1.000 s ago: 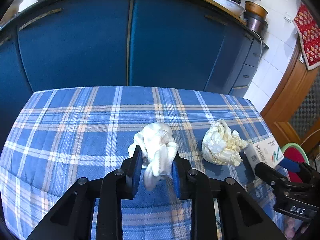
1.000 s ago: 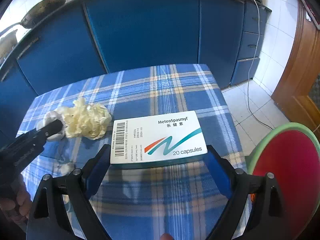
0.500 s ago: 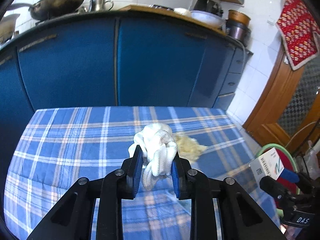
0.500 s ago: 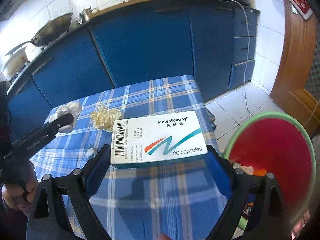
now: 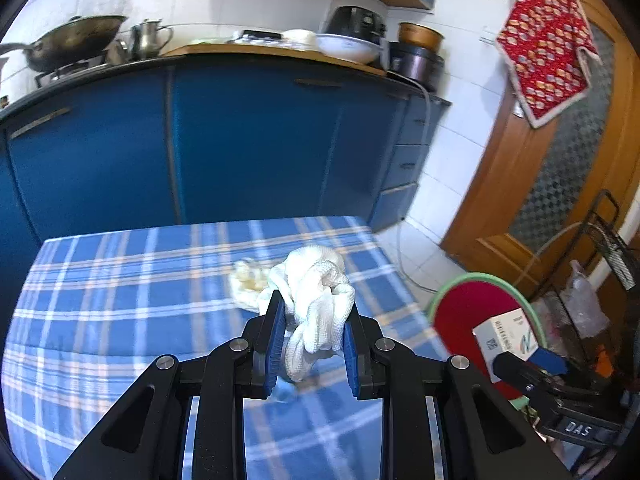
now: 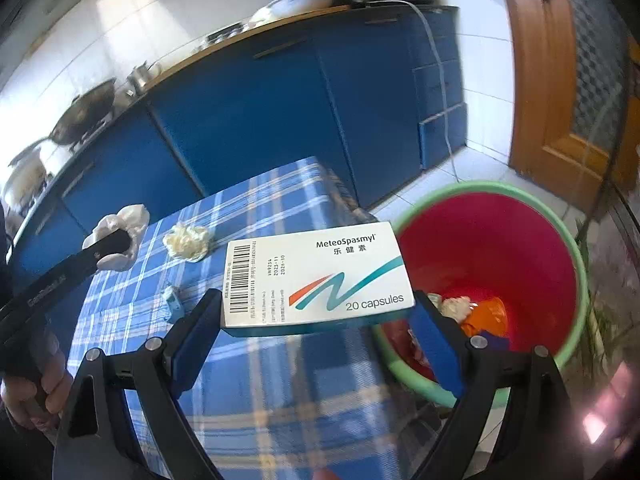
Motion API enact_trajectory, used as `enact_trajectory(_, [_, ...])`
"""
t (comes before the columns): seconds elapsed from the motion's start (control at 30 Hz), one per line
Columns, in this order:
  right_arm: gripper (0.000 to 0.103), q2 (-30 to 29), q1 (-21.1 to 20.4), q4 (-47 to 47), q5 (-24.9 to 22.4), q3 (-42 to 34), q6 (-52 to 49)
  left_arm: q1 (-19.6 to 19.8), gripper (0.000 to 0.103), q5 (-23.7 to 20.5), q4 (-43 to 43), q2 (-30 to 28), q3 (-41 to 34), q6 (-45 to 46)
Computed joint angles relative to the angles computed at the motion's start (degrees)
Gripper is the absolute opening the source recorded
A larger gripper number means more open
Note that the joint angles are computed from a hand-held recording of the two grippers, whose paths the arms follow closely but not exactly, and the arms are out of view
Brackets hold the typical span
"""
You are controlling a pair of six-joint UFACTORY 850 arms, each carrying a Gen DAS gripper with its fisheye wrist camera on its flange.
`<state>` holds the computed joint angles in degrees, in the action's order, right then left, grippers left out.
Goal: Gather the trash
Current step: 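Carry the capsule box and tissue over the bucket and release both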
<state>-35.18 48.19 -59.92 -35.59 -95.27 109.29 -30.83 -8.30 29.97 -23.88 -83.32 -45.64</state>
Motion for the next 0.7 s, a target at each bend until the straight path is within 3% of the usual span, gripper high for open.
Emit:
enact_trajectory(0.13, [0.091,3.8,-0.4,-4.1,0.8,6.3,8.5,-2.3,0.026,-0.2,-2.4,-0.4,-0.8,3.4])
enact_trajectory(0.33, [0.091,8.4,-1.0,-8.4,0.4,14.2,18.6,-5.1,0.026,-1.4,-12.8,-2.4,-3.2,14.9])
enact_trajectory(0.7, [0.091,12.5,-3.4,-15.2,3.9,22.8,33.0,-9.0,0.026,-6.0,-26.2,-8.6,-9.8,30.6])
